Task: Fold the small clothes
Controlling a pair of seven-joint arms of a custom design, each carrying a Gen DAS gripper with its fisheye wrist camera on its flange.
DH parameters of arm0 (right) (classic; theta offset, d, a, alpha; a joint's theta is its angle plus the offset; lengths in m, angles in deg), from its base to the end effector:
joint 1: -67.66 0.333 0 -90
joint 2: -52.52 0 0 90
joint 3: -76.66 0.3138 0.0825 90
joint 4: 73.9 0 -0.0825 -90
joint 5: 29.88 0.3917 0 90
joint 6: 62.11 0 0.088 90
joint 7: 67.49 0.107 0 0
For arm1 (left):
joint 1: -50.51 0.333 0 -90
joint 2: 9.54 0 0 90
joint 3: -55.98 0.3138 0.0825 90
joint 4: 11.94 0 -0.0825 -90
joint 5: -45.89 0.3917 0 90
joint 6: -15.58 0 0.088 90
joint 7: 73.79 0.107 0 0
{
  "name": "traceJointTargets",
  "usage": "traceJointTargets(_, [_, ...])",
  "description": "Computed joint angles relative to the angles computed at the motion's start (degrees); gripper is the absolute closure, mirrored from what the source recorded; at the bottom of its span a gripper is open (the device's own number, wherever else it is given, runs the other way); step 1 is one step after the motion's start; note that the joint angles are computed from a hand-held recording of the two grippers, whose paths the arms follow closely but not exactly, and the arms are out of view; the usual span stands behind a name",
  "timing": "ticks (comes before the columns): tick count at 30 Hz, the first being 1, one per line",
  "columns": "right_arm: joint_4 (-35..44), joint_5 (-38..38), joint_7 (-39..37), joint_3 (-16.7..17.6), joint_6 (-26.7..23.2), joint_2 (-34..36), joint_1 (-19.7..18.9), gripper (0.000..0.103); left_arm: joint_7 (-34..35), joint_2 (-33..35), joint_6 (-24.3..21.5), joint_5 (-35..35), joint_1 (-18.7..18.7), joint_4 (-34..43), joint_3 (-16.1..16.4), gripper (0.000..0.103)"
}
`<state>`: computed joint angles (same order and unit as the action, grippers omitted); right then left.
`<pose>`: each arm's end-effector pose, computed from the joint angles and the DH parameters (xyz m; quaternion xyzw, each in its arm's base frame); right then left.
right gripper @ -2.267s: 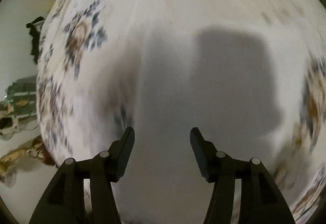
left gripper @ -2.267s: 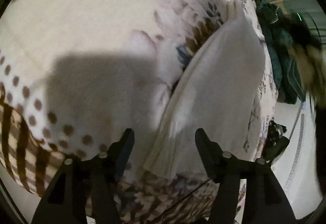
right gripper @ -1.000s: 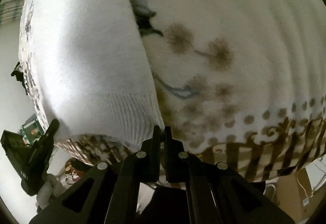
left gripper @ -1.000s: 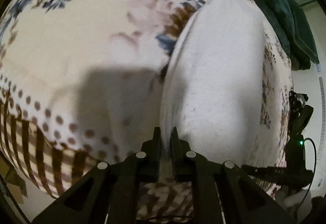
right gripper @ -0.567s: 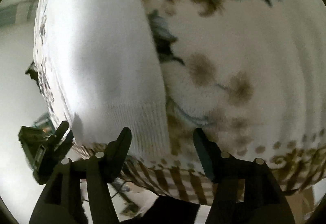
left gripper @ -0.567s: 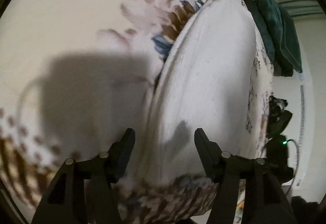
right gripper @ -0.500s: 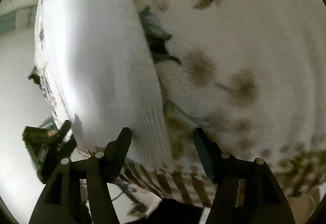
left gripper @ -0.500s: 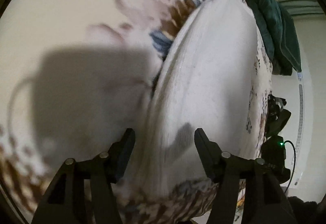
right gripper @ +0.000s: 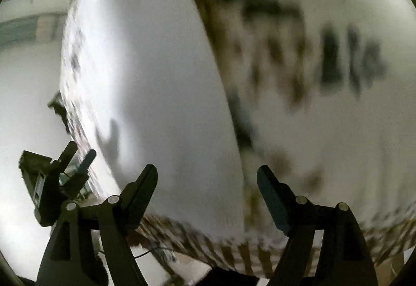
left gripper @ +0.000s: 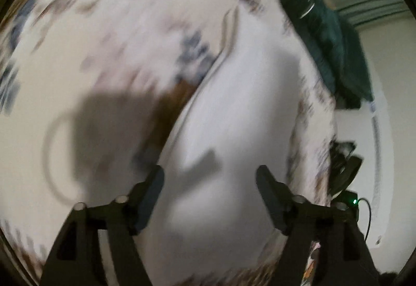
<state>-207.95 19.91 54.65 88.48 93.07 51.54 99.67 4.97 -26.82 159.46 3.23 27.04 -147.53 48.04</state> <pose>0.4029 0.3499 0.3658 -0.4755 0.8267 0.2219 0.2030 0.4233 -0.2557 0.4824 0.7180 -0.6127 0.2950 0.1485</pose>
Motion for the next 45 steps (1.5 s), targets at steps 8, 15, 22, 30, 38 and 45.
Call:
traceJointTargets(8, [20.94, -22.32, 8.22, -5.75, -1.38, 14.63, -8.71, 0.022, 5.18, 26.68, 2.80, 5.20, 4.63, 27.56, -2.69, 0.030])
traceJointTargets(15, [51.44, -27.20, 9.48, -9.00, -10.37, 36.59, -13.72, 0.022, 2.78, 45.54, -2.86, 15.62, 7.36, 49.05, -5.68, 0.052])
traceJointTargets(22, [61.51, -30.67, 10.82, -9.81, -9.69, 44.72, -12.87, 0.092, 5.70, 49.78, -3.33, 17.90, 12.27, 53.95, -12.06, 0.089])
traceJointTargets(30, [63.45, -31.32, 11.74, -7.04, -16.95, 45.90, -15.29, 0.062, 3.66, 52.14, -6.58, 17.99, 15.33, 56.07, -14.61, 0.062])
traceJointTargets(38, [36.12, -14.07, -2.21, 0.03, -12.29, 25.28, -18.36, 0.046, 9.21, 25.19, -7.22, 10.58, 17.30, 25.90, -13.93, 0.045])
traceJointTargets(45, [16.59, -3.58, -0.74, 0.66, -16.48, 11.43, -11.65, 0.046, -2.49, 0.95, -17.33, 10.37, 11.74, 3.37, -10.48, 0.043])
